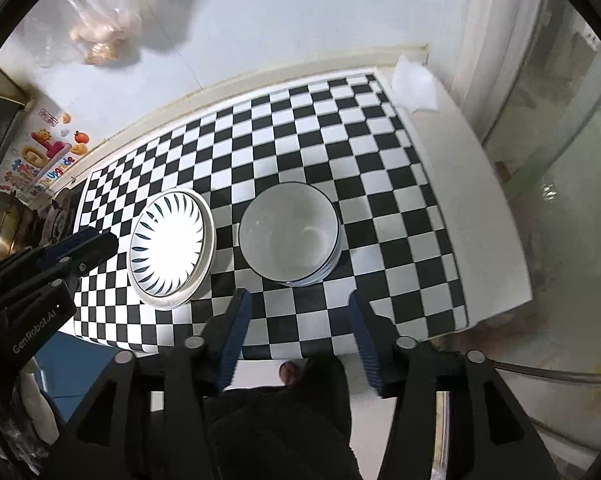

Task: Organize plates and bowls
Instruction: 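Raise both grippers and reach to the stacked bowls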

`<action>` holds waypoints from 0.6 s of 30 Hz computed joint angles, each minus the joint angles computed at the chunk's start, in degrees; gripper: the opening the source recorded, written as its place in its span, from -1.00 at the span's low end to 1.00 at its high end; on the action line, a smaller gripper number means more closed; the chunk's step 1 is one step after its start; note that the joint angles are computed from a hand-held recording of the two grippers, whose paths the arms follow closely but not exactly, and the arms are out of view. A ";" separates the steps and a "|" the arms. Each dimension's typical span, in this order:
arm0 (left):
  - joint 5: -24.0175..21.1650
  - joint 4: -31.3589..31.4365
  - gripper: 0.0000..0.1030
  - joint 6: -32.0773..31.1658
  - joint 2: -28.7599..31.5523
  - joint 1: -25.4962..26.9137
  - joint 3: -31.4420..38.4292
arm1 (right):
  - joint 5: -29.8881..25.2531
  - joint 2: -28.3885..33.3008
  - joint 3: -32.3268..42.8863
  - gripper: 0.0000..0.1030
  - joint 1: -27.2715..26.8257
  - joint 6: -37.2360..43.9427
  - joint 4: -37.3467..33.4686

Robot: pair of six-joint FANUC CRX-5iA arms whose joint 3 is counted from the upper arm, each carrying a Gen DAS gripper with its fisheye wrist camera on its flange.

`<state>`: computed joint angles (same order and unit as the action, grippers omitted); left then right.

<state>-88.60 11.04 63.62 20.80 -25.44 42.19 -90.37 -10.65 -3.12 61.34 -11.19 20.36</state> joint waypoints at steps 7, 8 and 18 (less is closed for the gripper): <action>4.36 4.01 0.47 -2.96 -6.65 3.03 -7.61 | -9.61 3.12 5.64 0.60 7.47 -5.29 4.88; 4.80 4.52 0.47 -3.18 -7.29 3.43 -8.22 | -10.16 3.33 6.00 0.62 7.90 -5.63 5.31; 3.90 6.75 0.77 -5.37 -8.87 4.51 -9.01 | -16.42 5.94 11.12 0.69 12.60 -6.94 9.63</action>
